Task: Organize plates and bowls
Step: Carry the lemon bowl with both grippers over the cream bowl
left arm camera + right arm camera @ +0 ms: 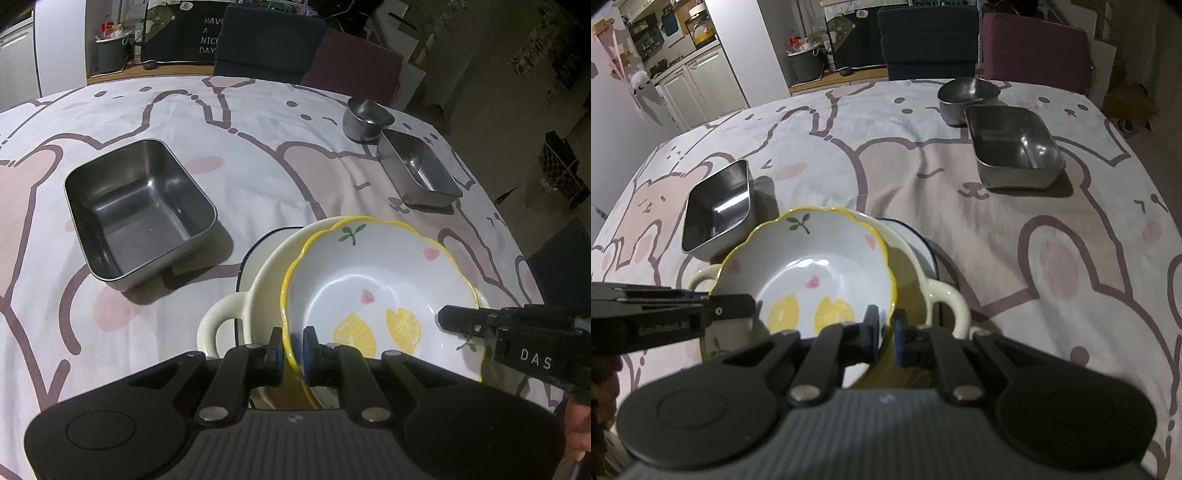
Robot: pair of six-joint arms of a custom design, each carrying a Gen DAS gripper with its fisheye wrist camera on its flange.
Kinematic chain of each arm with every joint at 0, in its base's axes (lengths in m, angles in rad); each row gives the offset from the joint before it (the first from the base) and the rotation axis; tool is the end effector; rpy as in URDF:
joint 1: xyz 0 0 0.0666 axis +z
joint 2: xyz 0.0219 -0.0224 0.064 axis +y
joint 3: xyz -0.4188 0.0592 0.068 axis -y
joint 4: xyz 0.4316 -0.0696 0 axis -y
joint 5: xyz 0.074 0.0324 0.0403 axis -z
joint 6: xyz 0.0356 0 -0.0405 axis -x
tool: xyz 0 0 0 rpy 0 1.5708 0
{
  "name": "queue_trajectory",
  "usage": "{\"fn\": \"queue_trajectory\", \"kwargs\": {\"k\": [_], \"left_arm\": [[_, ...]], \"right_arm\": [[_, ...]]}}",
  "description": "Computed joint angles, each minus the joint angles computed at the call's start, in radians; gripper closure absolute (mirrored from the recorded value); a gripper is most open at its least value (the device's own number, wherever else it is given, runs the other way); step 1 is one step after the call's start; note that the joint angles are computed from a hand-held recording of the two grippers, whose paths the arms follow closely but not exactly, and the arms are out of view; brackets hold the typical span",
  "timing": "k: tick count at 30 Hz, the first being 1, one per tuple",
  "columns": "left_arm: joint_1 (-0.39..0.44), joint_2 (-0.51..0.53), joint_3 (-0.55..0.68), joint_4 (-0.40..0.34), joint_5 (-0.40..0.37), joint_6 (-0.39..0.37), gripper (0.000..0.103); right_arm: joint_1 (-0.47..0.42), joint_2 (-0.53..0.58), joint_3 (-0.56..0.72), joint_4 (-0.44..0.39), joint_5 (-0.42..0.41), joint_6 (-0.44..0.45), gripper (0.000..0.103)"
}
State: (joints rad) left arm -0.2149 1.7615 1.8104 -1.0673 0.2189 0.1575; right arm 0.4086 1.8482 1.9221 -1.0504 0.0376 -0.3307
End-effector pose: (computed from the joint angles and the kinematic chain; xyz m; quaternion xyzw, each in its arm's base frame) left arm 0.6392 -0.1478 0.4573 0.0572 0.9551 -0.1535 0.2469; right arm 0.6372 0.2740 0.4557 -0.0317 0.9555 0.0890 0.2795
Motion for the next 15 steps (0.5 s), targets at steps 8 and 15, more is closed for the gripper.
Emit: {"fn": "queue_trajectory", "kwargs": {"k": [8, 15], "left_arm": [[-0.005, 0.003, 0.004, -0.009, -0.010, -0.038, 0.091], [-0.010, 0.008, 0.008, -0.020, -0.014, -0.066, 0.090]], "right_arm": [[0.001, 0.003, 0.007, -0.018, 0.005, 0.006, 0.093], [0.000, 0.007, 0.013, -0.031, 0.014, 0.008, 0.093]]}}
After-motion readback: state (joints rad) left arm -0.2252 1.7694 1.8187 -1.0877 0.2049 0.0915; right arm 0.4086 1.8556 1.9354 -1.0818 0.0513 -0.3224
